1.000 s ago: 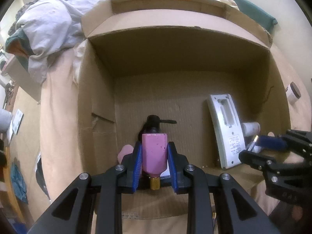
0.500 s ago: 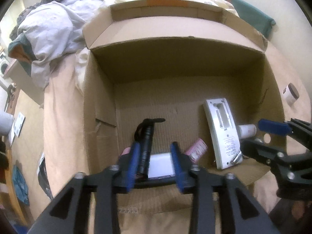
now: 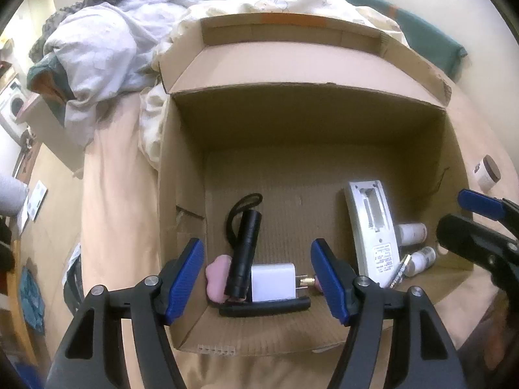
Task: Organize rigid objects
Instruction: 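Move both tools back from the box toward the remaining items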
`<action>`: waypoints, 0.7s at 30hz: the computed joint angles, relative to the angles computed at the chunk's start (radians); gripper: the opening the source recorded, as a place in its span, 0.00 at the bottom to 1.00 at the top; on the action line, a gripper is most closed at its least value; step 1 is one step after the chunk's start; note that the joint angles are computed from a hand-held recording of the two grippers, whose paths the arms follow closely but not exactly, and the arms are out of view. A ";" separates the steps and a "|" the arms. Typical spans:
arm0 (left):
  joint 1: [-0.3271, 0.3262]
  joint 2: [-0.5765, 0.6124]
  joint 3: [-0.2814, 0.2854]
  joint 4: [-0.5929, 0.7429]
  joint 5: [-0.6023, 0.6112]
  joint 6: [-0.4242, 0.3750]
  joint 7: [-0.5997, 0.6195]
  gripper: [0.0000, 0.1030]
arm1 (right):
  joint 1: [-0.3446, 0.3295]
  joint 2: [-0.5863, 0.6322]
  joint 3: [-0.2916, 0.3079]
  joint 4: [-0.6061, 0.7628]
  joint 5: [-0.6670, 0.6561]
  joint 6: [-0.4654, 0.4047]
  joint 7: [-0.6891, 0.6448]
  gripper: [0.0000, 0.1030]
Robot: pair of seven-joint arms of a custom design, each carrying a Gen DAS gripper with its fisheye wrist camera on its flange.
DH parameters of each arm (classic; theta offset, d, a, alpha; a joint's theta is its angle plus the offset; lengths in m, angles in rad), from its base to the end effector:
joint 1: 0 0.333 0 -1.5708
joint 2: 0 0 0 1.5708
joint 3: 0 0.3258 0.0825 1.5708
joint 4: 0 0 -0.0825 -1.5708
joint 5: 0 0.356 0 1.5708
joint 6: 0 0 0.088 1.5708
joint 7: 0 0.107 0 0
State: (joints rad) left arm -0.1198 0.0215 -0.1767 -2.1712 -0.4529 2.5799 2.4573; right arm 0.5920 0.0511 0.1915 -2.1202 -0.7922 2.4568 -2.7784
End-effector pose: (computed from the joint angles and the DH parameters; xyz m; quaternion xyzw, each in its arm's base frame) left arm 0.5262 -0.1523 0.4495 -0.3449 0.9065 -0.2256 0.0919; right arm 0.3929 0.3902 0.4436 -0.4453 0.8401 -0.1629 0.2634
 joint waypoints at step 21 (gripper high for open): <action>0.010 -0.187 0.086 -0.041 -0.053 -0.099 0.102 0.64 | 0.031 -0.064 0.054 0.007 -0.061 -0.051 0.073 1.00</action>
State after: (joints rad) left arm -0.1097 -0.1658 -0.0911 -2.2121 -0.5061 2.4806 2.5590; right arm 0.6229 -0.0127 0.2458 -2.1134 -0.8527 2.4062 -2.7052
